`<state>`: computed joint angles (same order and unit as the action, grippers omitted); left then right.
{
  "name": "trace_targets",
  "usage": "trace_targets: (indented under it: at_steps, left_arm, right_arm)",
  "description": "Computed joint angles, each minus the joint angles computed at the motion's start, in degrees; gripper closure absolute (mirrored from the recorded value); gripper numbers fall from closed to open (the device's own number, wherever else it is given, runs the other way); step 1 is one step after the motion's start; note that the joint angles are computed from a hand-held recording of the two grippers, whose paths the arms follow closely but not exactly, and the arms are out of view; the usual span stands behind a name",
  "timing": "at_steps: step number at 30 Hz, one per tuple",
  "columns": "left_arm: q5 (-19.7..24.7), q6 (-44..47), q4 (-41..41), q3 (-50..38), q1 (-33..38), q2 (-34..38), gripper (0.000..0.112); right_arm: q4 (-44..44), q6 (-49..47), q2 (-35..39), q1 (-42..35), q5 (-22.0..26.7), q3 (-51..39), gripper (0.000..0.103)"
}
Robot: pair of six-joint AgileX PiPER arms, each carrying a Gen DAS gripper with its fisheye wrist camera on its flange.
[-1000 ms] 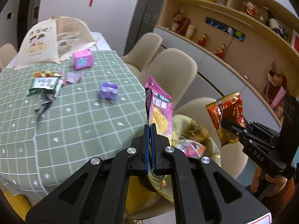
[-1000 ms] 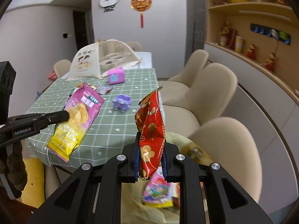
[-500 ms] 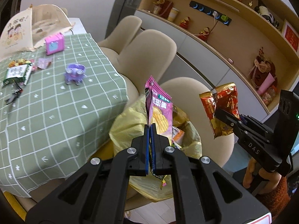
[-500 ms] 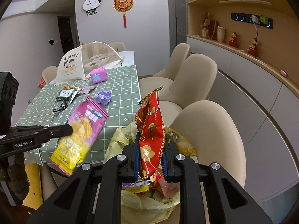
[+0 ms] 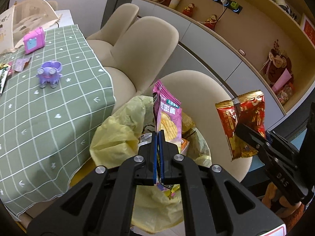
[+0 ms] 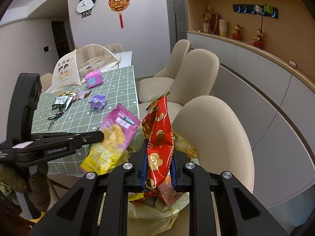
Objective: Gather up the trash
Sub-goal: 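Carry the pink and red chip bags with both grippers to the yellow trash bag, then open the left gripper over the trash bag while the right gripper releases the red bag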
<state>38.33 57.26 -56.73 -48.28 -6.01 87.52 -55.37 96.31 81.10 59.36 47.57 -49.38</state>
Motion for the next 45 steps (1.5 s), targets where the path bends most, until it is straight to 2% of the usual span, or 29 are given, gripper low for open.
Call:
trace_targets:
  at_steps: [3,5,6,7,12,18,22,29,38,40,43,44,45]
  left_arm:
    - [-0.57,-0.5,0.08,-0.97,-1.46,1.61,0.108]
    - [0.66,-0.46,-0.46,-1.82,-1.43,3.14,0.095]
    - [1.11,-0.75,-0.63,-2.19,-1.39,3.61,0.082]
    - [1.68,-0.65,-1.12,-2.35,-1.07,4.02,0.078]
    - [2.27,-1.26,0.37,-2.71,1.29,3.55,0.077]
    - [0.17,-0.6,3.93,0.12,4.91,-1.28,0.075]
    - [2.04,1.09,6.06,1.82,9.59,-4.02,0.073]
    - [5.82,3.1,8.39,4.27,17.25,-6.72,0.072]
    - [8.75,5.64,7.37,5.75,23.27,-8.04,0.072]
    - [9.28,6.27,7.14,6.06,24.17,-8.3,0.072]
    - [9.91,6.66,6.97,6.5,24.87,-8.79,0.072]
    - [10.14,6.93,6.89,6.6,25.17,-8.85,0.072]
    - [10.39,7.13,6.83,6.76,25.52,-9.04,0.072]
  right_arm:
    - [0.35,0.07,0.08,-1.3,-1.38,0.68,0.085]
    - [0.37,0.31,0.09,-1.86,-2.12,1.17,0.085]
    - [0.46,0.25,0.12,-2.35,-2.64,1.32,0.085]
    - [0.48,0.32,0.13,-2.63,-3.05,1.52,0.085]
    - [0.77,0.1,1.05,-4.47,-5.99,1.87,0.085]
    - [0.81,0.3,4.54,-5.7,-11.36,0.91,0.085]
    - [1.12,-0.27,7.89,-5.45,-14.12,-0.68,0.085]
    - [3.01,-1.5,12.06,-3.77,-15.15,-2.65,0.085]
    - [2.88,-0.13,11.88,-3.0,-15.17,-1.88,0.083]
    - [3.19,-0.05,11.97,-3.06,-14.6,-2.14,0.081]
    - [1.29,3.38,11.24,-2.89,-14.48,-0.96,0.068]
    - [1.01,3.9,10.96,-2.96,-14.72,-0.65,0.059]
    - [0.89,4.32,10.63,-2.96,-14.88,-0.33,0.045]
